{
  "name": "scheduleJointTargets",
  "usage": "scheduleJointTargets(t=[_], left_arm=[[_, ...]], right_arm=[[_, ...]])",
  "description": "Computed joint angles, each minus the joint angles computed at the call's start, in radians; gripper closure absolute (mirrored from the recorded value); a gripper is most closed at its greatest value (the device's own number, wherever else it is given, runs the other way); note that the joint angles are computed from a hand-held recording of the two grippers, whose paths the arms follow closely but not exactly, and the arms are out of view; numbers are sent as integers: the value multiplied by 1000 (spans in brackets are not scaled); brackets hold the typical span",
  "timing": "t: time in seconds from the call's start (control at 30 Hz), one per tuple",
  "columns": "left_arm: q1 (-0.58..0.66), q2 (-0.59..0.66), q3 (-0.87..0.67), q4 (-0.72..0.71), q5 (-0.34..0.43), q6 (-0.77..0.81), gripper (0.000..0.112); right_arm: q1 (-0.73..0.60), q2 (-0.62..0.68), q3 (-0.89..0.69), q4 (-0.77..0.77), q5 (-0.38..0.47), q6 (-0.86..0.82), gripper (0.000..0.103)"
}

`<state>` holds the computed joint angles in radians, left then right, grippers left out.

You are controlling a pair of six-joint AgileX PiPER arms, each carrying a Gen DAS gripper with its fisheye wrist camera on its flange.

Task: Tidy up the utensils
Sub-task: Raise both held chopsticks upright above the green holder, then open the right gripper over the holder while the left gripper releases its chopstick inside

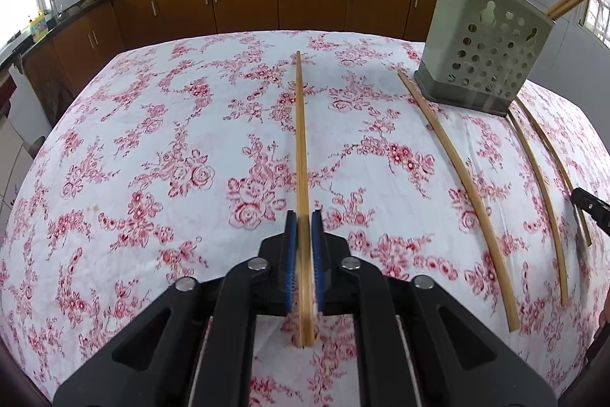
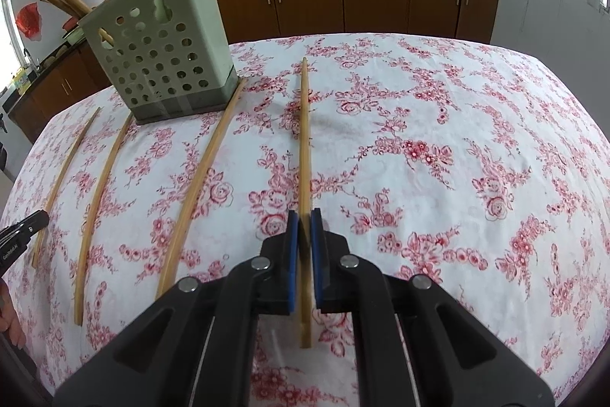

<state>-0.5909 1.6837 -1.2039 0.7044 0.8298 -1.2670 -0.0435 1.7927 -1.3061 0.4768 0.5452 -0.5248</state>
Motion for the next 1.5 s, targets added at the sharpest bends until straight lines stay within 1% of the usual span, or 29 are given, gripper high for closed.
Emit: scheduleJointTargets(t=[0.1, 0.37, 0.5, 0.67, 0.77, 0.93, 1.03, 1.1, 1.17, 1.23, 1.33, 1.43, 1.5], left_arm=[[4, -32, 9, -16, 0, 16, 105], [-28, -149, -39, 99, 49, -16, 105], [-31, -177, -83, 155, 59, -31, 105], [-19, -200, -153, 199, 54, -35, 105], [-24, -203, -183, 224, 61, -34, 105], [-20, -195, -213, 231, 62, -11, 105], [-26, -197, -227, 230, 57, 8, 105], [-39, -202, -240, 233, 58, 19, 105], [-47, -203, -262, 225, 52, 37, 105], [-54, -201, -298, 207, 41, 58, 105], [-72, -182, -370, 208, 34, 76, 105], [-84, -141, -467, 204, 18, 97, 105], [-93, -112, -527, 213, 9, 104, 105]], right_arm=[[-26, -40, 12, 53, -3, -54, 95], [-105, -139, -41, 199, 3, -153, 95], [-126, -153, -91, 251, 12, -182, 95], [-143, -167, -129, 331, 19, -224, 95], [-131, -175, -144, 331, 10, -211, 95], [-126, -172, -178, 321, 30, -204, 96], [-129, -176, -207, 327, 71, -204, 96], [-141, -179, -246, 344, 129, -204, 96], [-162, -171, -308, 376, 216, -190, 96], [-181, -158, -362, 415, 280, -185, 96], [-195, -141, -454, 467, 348, -167, 96], [-196, -123, -532, 506, 382, -150, 96], [-180, -120, -571, 510, 368, -142, 96]])
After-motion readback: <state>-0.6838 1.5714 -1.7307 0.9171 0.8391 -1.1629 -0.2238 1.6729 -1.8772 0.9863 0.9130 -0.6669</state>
